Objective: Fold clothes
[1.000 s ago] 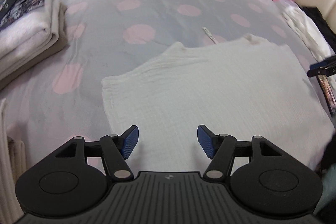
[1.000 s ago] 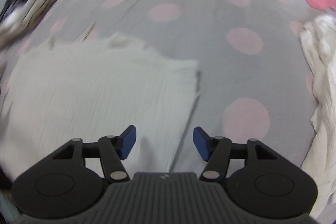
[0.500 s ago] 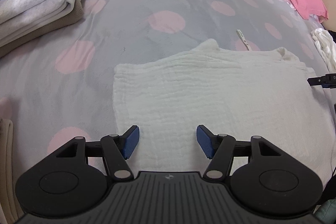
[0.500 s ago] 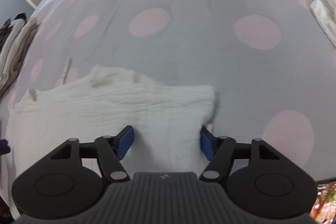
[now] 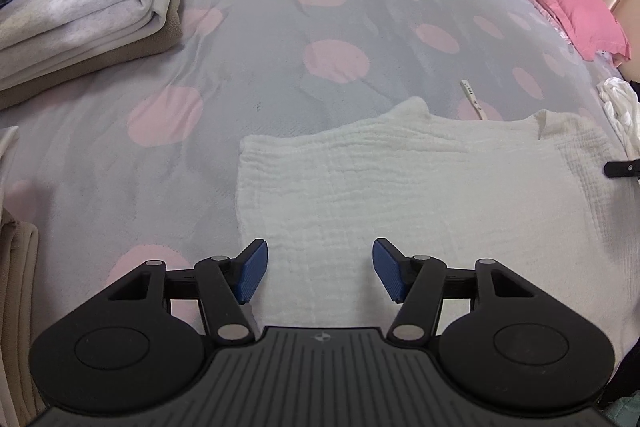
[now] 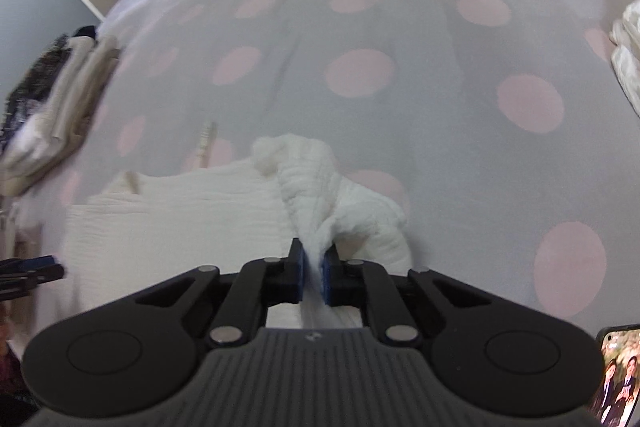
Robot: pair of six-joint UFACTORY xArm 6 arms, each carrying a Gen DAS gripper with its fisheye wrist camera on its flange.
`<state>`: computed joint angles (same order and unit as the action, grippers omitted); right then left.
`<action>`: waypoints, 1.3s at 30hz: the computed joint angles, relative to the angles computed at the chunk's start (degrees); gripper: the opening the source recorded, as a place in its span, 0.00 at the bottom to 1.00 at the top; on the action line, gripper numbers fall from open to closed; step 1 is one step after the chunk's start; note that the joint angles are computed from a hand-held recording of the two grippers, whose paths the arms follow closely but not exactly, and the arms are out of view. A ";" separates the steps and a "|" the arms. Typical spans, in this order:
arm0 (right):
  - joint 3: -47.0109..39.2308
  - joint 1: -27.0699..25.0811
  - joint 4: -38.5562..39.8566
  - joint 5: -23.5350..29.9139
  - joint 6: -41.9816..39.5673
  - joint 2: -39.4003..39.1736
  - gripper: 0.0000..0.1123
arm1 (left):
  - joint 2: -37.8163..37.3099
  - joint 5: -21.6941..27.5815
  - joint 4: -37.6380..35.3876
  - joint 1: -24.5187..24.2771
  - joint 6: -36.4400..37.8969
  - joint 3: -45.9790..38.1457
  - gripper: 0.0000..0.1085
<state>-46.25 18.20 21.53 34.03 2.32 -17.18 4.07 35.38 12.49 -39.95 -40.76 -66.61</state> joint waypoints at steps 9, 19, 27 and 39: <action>-12.91 7.68 0.51 11.35 6.86 1.26 0.09 | -4.34 -6.37 -0.61 -0.41 2.80 4.19 0.50; -35.11 19.85 -0.21 12.99 13.89 19.81 0.09 | -6.57 -11.41 -9.41 0.03 11.11 8.46 0.26; -45.47 26.13 -1.65 12.21 20.50 32.96 0.08 | -6.78 -10.18 -7.61 1.17 10.03 8.73 0.26; -54.35 27.72 -1.00 13.33 21.42 44.82 0.10 | -5.65 -4.53 -7.69 2.66 8.03 7.65 0.25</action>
<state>-100.60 45.92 20.52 47.36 23.74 27.65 -1.59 30.85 4.80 -37.29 -32.72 -58.96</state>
